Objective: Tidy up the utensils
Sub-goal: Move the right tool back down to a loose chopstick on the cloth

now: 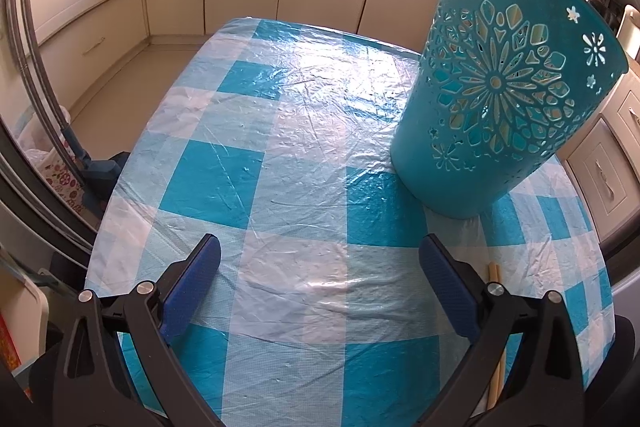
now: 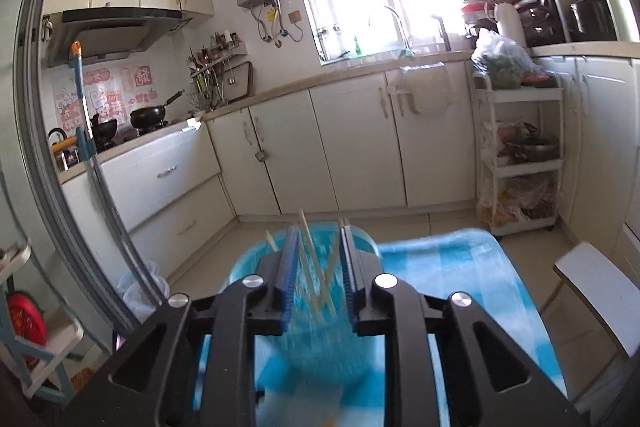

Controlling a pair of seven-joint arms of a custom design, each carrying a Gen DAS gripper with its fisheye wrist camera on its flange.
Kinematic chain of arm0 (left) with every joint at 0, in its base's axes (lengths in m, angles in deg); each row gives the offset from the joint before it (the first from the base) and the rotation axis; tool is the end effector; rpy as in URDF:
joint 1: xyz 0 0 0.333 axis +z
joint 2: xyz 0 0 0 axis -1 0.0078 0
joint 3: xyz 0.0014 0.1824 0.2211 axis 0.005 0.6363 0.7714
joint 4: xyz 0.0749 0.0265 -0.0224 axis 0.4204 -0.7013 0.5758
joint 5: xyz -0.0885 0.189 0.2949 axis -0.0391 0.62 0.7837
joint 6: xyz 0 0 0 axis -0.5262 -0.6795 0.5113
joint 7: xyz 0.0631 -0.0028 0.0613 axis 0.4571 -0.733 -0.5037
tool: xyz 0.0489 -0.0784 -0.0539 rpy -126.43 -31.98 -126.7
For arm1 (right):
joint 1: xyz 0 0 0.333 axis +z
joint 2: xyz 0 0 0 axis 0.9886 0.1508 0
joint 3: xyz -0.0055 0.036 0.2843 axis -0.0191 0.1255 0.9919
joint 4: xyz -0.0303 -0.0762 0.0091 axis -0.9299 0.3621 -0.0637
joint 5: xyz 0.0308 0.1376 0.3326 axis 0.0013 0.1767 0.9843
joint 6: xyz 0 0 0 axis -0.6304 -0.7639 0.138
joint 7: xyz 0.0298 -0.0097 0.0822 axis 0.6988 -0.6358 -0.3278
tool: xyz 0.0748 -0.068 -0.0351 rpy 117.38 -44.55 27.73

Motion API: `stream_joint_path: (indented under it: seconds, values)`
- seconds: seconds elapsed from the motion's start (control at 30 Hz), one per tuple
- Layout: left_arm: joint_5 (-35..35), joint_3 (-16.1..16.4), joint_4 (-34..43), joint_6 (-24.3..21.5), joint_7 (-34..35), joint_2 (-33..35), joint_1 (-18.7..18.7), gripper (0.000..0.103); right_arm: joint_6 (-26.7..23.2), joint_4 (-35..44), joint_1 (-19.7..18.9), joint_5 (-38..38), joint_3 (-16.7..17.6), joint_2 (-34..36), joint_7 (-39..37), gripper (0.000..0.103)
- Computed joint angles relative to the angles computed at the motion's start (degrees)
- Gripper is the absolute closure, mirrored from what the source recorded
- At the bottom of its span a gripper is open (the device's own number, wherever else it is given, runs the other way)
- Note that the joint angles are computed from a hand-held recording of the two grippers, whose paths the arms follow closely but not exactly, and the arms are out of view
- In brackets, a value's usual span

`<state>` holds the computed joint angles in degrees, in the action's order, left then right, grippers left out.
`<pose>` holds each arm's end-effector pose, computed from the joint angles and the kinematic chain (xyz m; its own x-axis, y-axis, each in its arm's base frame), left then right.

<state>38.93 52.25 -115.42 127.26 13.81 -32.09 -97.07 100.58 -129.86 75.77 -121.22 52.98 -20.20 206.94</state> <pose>0.5675 -0.1893 0.4692 -0.3522 -0.9213 0.1649 -0.7716 0.1860 -0.6083 0.4020 0.2101 0.6405 -0.1226 -0.9346 -0.3339 -0.2887 0.3555 -0.8890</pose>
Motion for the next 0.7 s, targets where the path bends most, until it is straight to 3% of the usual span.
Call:
stream_joint_path:
  seconds: [0.17, 0.3, 0.47, 0.7]
  values:
    - [0.87, 0.18, 0.00, 0.03, -0.88, 0.03, -0.16, 0.007, -6.83, -7.35, 12.74, 13.08, -4.96, -1.74, -10.45, 0.079]
    - [1.50, 0.27, 0.15, -0.02, -1.63, 0.22, -0.21, 0.007, -8.81, -9.16, 19.21, 23.21, -7.80, 1.67, -16.43, 0.086]
    - [0.95, 0.16, 0.04, 0.26, -1.74, 0.23, 0.02, 0.007, -10.93, -6.13, 21.21, 27.75, -8.10, 6.94, -19.39, 0.090]
    - [-0.51, -0.09, 0.11, 0.51, -0.86, 0.38, 0.30, 0.007, -14.31, -3.48, 22.25, 26.36, -8.10, 10.54, -18.61, 0.090]
